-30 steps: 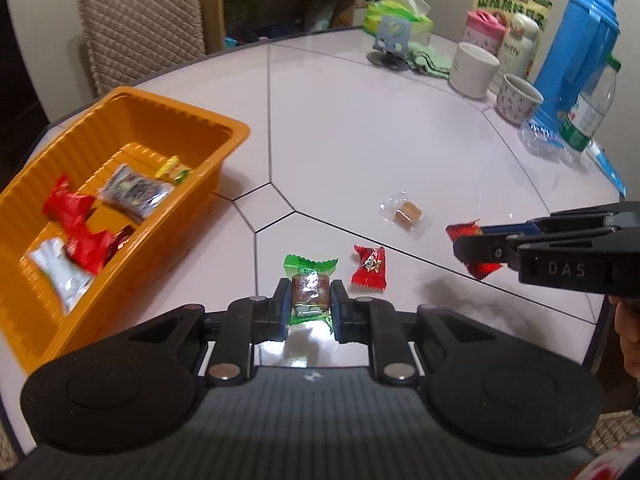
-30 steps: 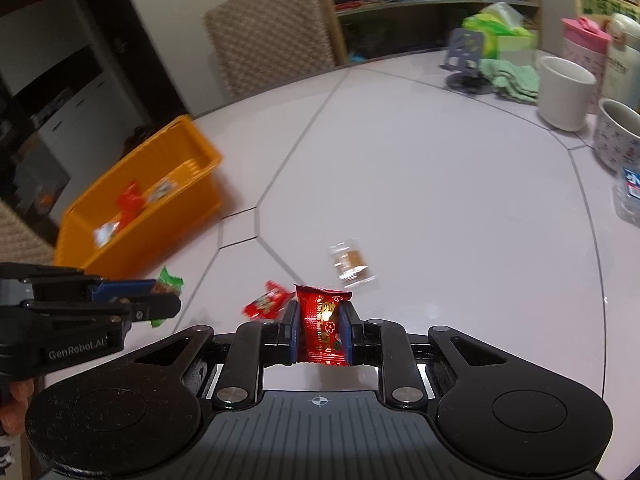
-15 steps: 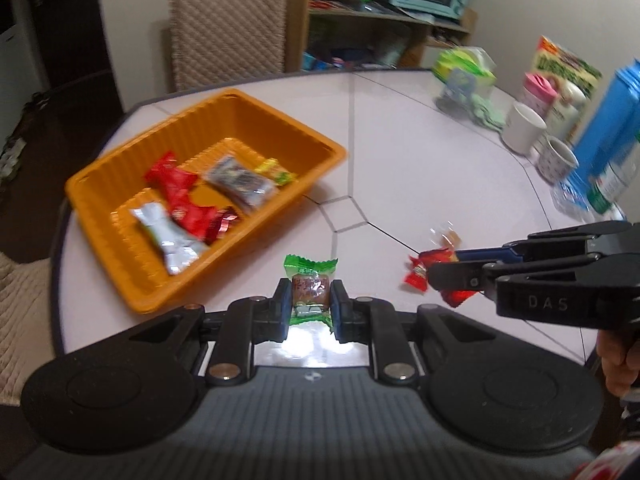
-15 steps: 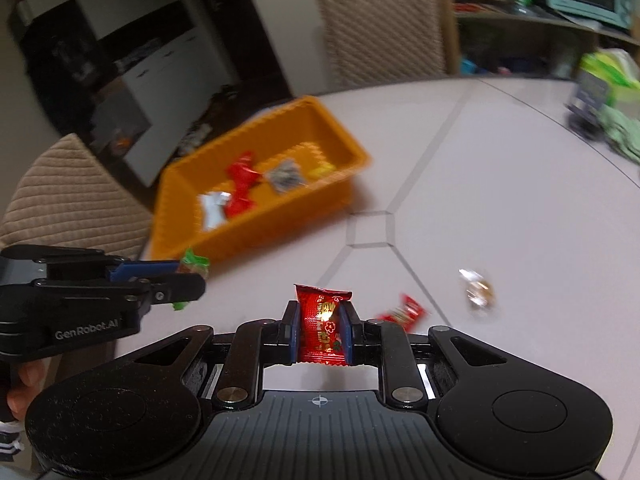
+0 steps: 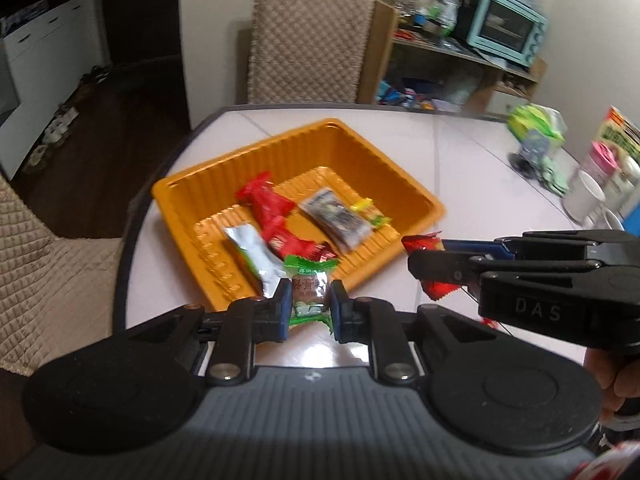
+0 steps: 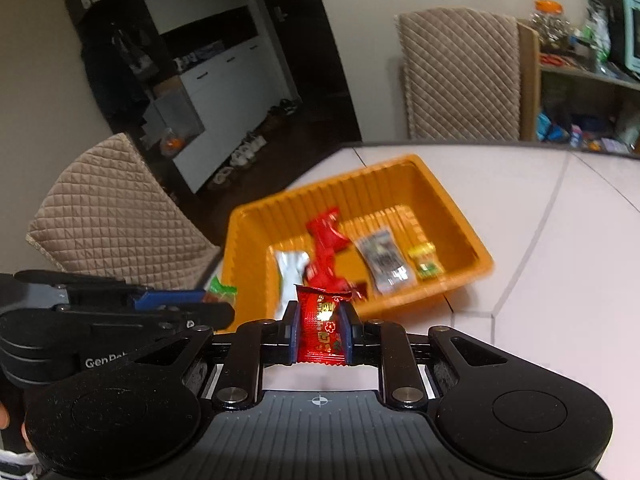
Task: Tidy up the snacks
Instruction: 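Carry the green candy with the left gripper while the right carries the red candy toward the tray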
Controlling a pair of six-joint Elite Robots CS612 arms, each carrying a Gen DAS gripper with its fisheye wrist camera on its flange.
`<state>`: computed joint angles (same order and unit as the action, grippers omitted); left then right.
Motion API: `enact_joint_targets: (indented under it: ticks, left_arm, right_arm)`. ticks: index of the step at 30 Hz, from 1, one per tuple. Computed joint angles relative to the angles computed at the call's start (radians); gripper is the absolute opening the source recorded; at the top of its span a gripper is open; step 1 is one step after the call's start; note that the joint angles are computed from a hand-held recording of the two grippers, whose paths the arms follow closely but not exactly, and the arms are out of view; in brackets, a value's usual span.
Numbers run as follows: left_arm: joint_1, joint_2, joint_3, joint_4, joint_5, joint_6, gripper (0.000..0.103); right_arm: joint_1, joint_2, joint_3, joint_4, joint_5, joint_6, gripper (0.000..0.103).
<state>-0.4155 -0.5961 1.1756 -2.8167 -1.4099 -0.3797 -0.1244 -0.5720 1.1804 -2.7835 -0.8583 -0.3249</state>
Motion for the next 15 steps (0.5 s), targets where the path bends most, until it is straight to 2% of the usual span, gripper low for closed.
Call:
enact_joint_targets:
  ticks: [9,15]
  left_arm:
    - [0.033,0.062,-0.109,0.079,0.033,-0.074,0.017]
    - [0.05,0.12,-0.213,0.142,0.043,-0.092,0.018]
  right_arm:
    - [0.037,0.118,-0.211,0.084,-0.004,0.002,0.021]
    - [0.052,0.203,-0.359,0.145,-0.018,0.031,0.021]
